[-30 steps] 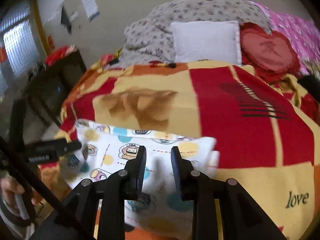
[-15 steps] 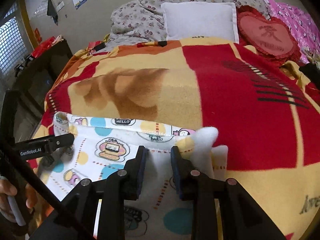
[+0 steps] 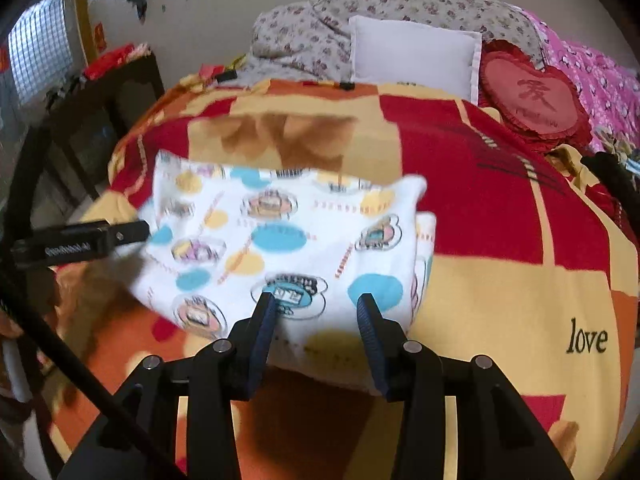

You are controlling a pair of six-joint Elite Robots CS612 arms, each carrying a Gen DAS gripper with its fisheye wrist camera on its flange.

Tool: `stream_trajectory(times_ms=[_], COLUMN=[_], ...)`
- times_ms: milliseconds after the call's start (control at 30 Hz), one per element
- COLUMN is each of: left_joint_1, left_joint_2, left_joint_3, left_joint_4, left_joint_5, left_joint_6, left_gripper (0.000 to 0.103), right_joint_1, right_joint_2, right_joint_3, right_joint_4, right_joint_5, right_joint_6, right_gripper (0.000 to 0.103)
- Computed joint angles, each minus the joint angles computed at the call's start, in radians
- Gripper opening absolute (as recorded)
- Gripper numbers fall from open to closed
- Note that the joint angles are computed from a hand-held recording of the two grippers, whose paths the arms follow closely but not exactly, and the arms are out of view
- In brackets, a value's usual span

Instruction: Fold small clothes

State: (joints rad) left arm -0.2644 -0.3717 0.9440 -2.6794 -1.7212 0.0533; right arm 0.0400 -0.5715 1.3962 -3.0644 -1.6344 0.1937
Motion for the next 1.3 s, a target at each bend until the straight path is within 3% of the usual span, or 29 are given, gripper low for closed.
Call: stream_trajectory(times_ms=[233,333,433,700,1000,1300], left_joint_1=[0.001,0.005,0.010,0.021,0.024,0.025], left_joint_2=[0.001,-0.009,-0.016,-0.020,0.007,0.010], left_joint_3=[-0.002,0.010,0.020,0.025,-0.027,-0.029], left_joint_4=[0.017,0.014,0.014,0.021,0.090,0.091], left_joint_5=[0.002,-0.012,-0.035,-0.063,-0.101,-0.122], left_joint_6=[-0.001,-0.003,-0.014,-0.033,-0.041,-0.038], left_gripper=[0.092,0.092,0.092,0.092,0.092,0.095], right_joint_1=[0.003,-0.002,0.006,0.015,0.013,0.017], right_joint_2=[0.002,-0.015,-0.009,0.073,0.163,0.087], right_joint_3=[-0.006,0.014,-0.016,-0.189,-0.353,-0.224], right_joint_4=[0.032,-0.047,-0.052,0.052,0.203,0.079], right_joint_5=[-0.004,0.063,0.047,0.048,0.014,0.002], right_joint_6=[0.010,0.037,0.022,0.043,0.049,-0.006], right_gripper=[0.045,0.045,0.045,0.045,0.045,0.045])
